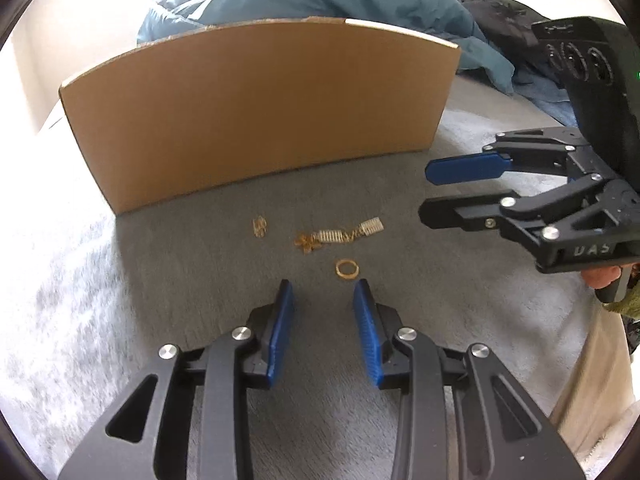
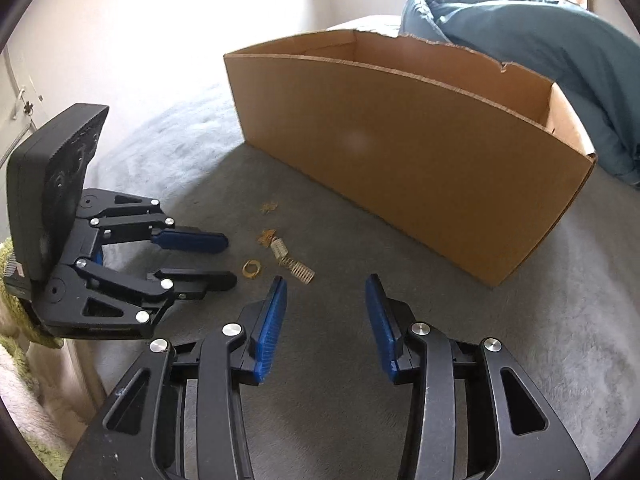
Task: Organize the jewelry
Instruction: 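Close the left gripper on a gold ring while the right gripper grasps a gold chain charm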
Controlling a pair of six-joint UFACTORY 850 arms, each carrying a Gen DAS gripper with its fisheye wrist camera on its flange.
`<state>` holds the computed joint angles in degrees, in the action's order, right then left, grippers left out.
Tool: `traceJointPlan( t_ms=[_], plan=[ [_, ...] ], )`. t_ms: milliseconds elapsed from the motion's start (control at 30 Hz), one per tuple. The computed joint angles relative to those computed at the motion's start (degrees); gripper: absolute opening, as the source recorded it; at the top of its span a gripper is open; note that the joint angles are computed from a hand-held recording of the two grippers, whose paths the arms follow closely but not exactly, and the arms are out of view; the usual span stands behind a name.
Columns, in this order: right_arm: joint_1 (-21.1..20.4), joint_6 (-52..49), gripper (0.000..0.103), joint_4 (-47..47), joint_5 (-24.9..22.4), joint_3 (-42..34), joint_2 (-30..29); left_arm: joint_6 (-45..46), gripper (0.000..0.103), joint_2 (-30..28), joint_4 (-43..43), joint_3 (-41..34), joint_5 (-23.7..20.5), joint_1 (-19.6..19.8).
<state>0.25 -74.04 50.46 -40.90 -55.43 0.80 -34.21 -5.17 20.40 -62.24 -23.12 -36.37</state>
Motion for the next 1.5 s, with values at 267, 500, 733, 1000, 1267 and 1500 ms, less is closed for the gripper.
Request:
traceJointPlan(
  t_ms=[267,500,733,1000,1267,1500],
  plan=[
    [0.3,-3.6,0.039,5.2,0.3,-0.5,-1.4,-2.6,0.031,0.2,5.0,0.6,1.5,-0.8],
    [1.1,-3.5,0.033,3.9,-0.2,-1.1,-2.6,-0.9,0.031,0.7,4.1,1.4,2.0,-0.5],
    [1.5,-4.1,0.028,2.4,-1.5,-1.6,-3.1,-3.7,0.028,-0.5,8.5,0.2,0.0,-1.7],
    [1.8,-4.2,0.025,1.4,-2.0,-1.7,-3.2,-7.6,0.022,-2.4,14.1,-1.6,-3.1,-3.4],
    [3.4,-2.5,0.021,-2.1,-0.8,-1.9,-4.0,-9.9,0.013,-2.9,16.7,-1.6,-2.8,-4.0],
    [5.1,0.0,0.02,-5.9,1.3,-2.1,-4.3,-8.4,0.012,-2.5,14.1,-1.0,-0.7,-2.8]
  ],
)
